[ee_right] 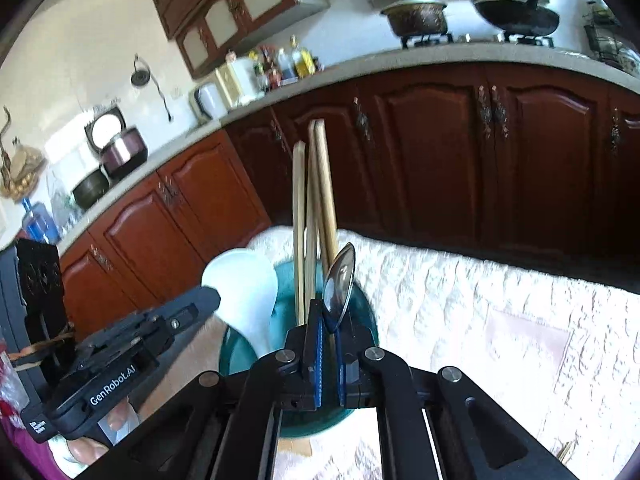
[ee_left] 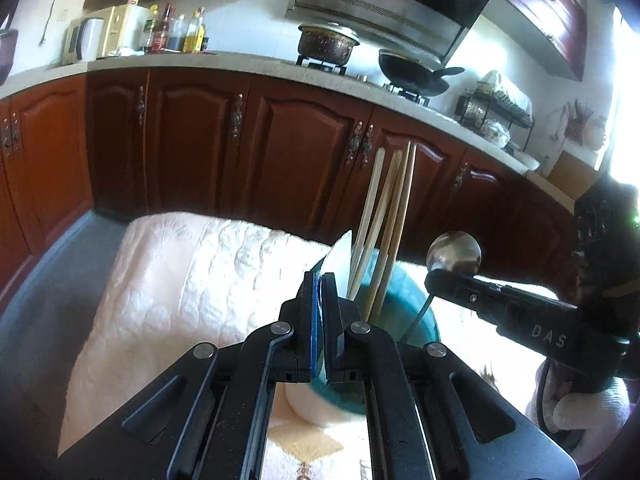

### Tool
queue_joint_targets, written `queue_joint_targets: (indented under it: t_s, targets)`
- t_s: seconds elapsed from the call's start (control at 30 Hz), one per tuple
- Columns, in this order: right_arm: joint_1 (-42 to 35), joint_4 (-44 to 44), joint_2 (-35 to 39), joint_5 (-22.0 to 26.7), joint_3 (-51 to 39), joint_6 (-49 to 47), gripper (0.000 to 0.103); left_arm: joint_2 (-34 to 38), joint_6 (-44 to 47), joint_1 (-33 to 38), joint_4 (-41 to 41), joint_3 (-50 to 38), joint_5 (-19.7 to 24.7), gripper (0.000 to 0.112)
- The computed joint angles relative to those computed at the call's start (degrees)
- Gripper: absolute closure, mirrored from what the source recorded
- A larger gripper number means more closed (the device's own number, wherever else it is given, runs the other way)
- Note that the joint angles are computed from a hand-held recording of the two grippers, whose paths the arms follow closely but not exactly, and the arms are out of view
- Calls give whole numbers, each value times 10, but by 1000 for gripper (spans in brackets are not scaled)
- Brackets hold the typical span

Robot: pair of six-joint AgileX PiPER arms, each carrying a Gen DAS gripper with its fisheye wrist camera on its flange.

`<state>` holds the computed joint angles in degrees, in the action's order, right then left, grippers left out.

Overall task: Organize utensils
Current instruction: 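Lower both spoons into the cup and open both tools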

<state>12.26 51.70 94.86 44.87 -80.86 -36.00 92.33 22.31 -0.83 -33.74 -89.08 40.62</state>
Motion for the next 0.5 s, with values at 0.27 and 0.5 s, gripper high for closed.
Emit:
queue_joint_targets:
  t_s: [0.27,0.5]
  targets:
    - [14,-55,19,36,-25,29,97,-15,-23,-21,42,36,-15,112]
    - [-8,-47,-6,52,-15,31,75,-7,-52,-30,72,21,2,112]
